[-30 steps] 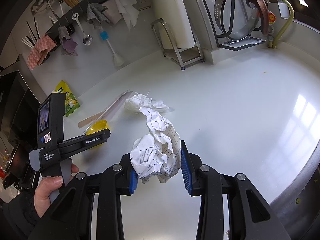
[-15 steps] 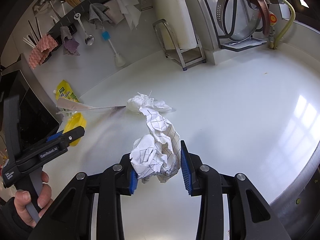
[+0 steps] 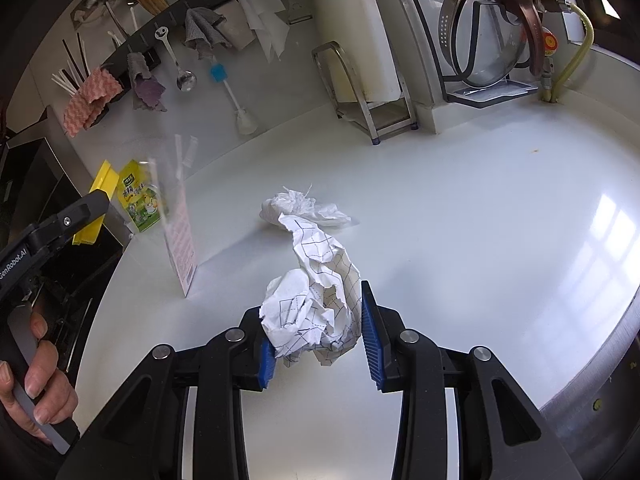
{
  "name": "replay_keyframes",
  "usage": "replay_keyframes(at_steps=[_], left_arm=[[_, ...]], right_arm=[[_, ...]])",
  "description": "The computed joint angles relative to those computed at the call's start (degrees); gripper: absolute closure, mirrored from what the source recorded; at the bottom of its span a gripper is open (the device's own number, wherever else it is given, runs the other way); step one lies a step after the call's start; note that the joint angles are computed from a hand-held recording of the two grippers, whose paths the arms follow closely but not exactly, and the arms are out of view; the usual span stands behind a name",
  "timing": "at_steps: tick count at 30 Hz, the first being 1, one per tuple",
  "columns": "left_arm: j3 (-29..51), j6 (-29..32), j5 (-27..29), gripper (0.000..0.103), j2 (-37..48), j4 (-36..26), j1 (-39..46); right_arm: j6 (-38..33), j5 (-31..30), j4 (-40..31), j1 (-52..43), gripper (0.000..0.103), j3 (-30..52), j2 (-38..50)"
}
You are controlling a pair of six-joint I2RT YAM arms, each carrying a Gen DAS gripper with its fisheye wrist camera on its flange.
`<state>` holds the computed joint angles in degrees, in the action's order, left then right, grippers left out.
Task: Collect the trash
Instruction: 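Carry the paper and yellow lid over the bin with both tools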
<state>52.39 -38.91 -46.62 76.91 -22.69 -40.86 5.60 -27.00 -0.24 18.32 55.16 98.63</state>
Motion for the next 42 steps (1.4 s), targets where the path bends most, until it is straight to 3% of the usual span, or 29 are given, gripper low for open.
replay_keyframes(at_steps=[7,17,22,32,37,42], left_arm=[[-0.1,-3.1,-1.3,0.037,-2.4,-3.8,-2.5],[-3.9,-15.8,-5.9,0.037,-7.6,-16.1,-10.1],[-4.8,-27.5,-8.2,0.037,-8.8,-25.9,-17.2],[-1.2,-59.8,-9.2,0.037,-0.3,-49.0,-36.7],[0.4,-71.4,-6.5,0.037,5.5,-54.8,-44.8],[2.2,-79.1,-3.6,0.037,11.1,-57.7,-51.0]], right_arm=[[0.4,0.1,1.1,0.3,0.068,-1.5,-1.8],[3.2,0.6,3.1,0.9,0.068,-12.3,-14.4],[4.2,2.7,0.7,1.9,0.068,-19.9,-24.7],[7.7,9.3,-11.7,6.9,0.068,-33.1,-52.8],[11.3,15.0,-20.5,12.8,0.068,-37.3,-66.7],[17.5,24.1,-30.1,23.0,0.068,-40.0,-79.2]])
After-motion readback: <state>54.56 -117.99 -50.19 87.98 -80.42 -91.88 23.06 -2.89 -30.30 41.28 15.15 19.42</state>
